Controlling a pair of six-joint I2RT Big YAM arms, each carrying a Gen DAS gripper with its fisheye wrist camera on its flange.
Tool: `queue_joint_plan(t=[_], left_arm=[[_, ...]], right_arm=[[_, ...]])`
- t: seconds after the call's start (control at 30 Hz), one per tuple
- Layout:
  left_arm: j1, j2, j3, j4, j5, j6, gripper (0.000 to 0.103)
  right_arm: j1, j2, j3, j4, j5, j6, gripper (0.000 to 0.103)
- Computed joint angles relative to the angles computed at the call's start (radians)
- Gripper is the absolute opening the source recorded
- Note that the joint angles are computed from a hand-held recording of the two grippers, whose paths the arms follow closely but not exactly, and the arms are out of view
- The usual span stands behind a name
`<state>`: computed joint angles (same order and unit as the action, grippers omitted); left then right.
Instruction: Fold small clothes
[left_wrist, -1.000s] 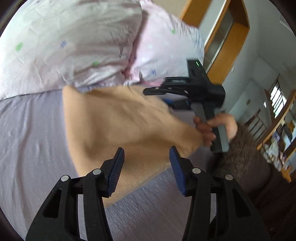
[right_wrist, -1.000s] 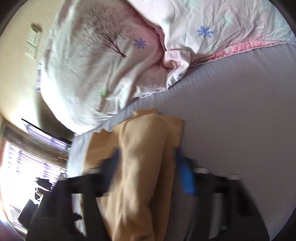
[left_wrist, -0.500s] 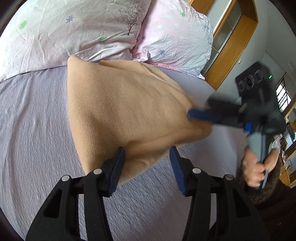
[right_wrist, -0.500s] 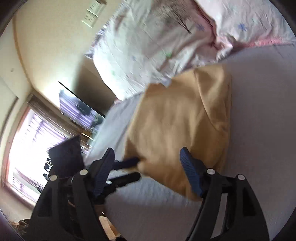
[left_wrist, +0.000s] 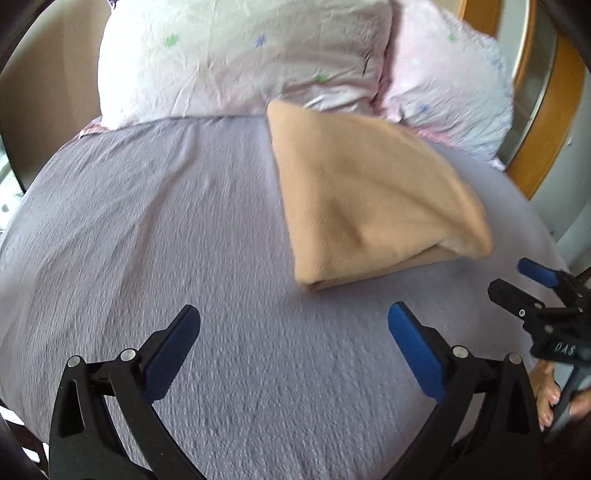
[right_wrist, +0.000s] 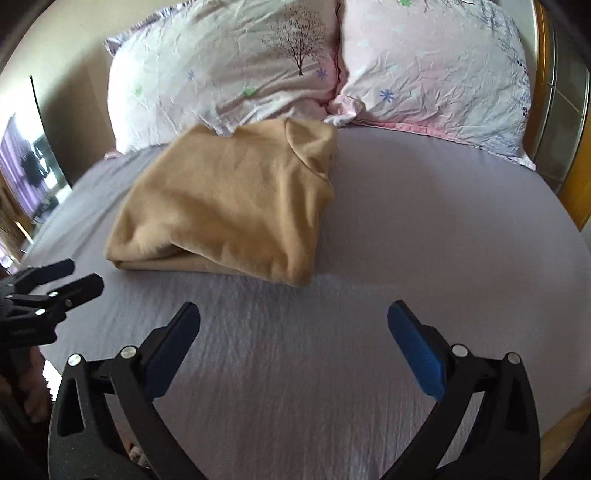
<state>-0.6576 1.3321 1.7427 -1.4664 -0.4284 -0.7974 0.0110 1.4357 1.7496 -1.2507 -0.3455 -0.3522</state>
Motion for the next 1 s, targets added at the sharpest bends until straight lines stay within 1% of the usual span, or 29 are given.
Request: queue_joint_plan(t=[0.03,0.1,0.13,0.17,0.23,0.3,0.4,0.73,1.0], left_arm=[[0.003,0.017,0.013,-0.025,0.006,-0.008,0.102],[0.007,0.033,0.021,-0.049,0.02,-0.018,0.102],[0.003,0.035,0.02,-0.058,0.017,-0.025,0.102],[-0.007,0.035,0.021,-0.069,0.001,-0.034,0.102],[-0.011,0.042,0.03,-0.086,-0.005,-0.041,0.102],[-0.013,0.049,0.037,-0.099,-0.011,-0.039,0.102],[-0.023,0.076,0.061,-0.143,-0.033,-0.037,0.102],[-0.016,0.087,0.085,-0.17,-0.009,-0.038,0.102],[-0.034,0.081,0.075,-0.17,-0.051,-0.083,0.102]], right_arm=[[0.004,-0.001,-0.008,-0.004,0.016,-0.003,0.101],[0.016,0.006,-0.022,-0.005,0.008,-0.001,0.101],[0.021,0.004,-0.03,-0.001,0.011,0.001,0.101],[0.03,0.004,-0.033,0.007,0.027,0.005,0.101],[0.046,-0.005,-0.052,0.022,0.064,0.009,0.101],[0.054,-0.002,-0.054,0.015,0.084,0.004,0.101],[0.052,-0.017,-0.071,0.022,0.09,0.006,0.101],[0.05,-0.021,-0.075,0.027,0.089,0.013,0.101],[0.052,-0.031,-0.091,0.046,0.093,0.029,0.101]])
